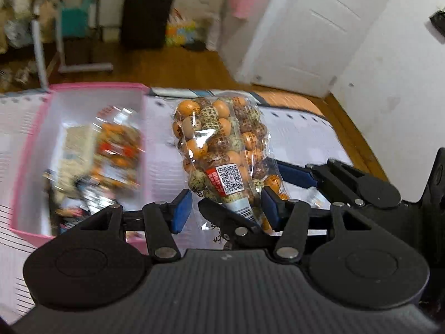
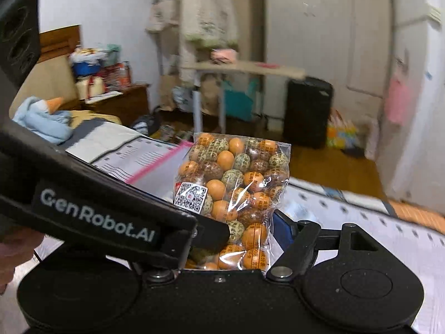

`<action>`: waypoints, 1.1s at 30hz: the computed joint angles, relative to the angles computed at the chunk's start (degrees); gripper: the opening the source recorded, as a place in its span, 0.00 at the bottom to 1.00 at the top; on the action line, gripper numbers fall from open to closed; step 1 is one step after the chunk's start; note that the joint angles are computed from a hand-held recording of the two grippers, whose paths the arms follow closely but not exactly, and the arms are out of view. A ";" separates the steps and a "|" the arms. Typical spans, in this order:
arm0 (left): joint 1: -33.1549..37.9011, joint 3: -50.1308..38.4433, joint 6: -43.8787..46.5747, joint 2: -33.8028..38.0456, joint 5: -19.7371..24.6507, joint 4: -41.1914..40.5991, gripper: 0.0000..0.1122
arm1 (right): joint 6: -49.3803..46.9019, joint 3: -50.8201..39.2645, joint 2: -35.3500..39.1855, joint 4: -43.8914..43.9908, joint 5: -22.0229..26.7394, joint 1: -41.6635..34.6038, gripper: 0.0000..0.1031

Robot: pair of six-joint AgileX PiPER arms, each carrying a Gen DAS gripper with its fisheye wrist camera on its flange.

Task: Organize snacks
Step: 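Carry the QR-code peanut bag into the pink box and release it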

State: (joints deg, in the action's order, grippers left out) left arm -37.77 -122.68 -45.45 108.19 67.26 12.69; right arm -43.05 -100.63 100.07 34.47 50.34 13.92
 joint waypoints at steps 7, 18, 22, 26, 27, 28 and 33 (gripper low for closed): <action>6.84 10.87 -1.31 -7.15 -3.09 2.36 0.47 | 1.53 -16.83 13.18 3.94 6.76 4.45 0.80; 16.69 29.72 -3.62 -12.03 -14.07 -0.90 0.47 | -1.03 -27.26 24.97 3.24 8.70 9.86 0.79; 17.59 31.11 -5.23 -10.98 -14.00 0.83 0.48 | 1.81 -29.13 27.42 -1.52 8.31 11.97 0.85; 17.85 31.90 -5.62 -9.80 -15.04 1.33 0.50 | -4.69 -18.16 21.82 -2.44 0.33 12.97 0.88; 17.41 31.51 -6.41 -9.38 -14.17 2.34 0.50 | -5.58 -16.02 20.29 -2.94 -0.73 13.05 0.88; 16.72 30.78 -7.25 -8.87 -12.65 4.02 0.50 | -6.15 -14.13 18.72 -3.27 -1.13 12.89 0.88; 13.01 29.90 -9.88 -10.11 -9.31 10.64 0.50 | -10.03 -3.83 9.84 1.51 -1.24 8.67 0.88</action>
State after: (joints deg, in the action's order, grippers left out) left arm -24.77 -92.78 -55.33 98.08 57.95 23.32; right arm -53.08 -104.46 109.91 35.98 49.11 22.59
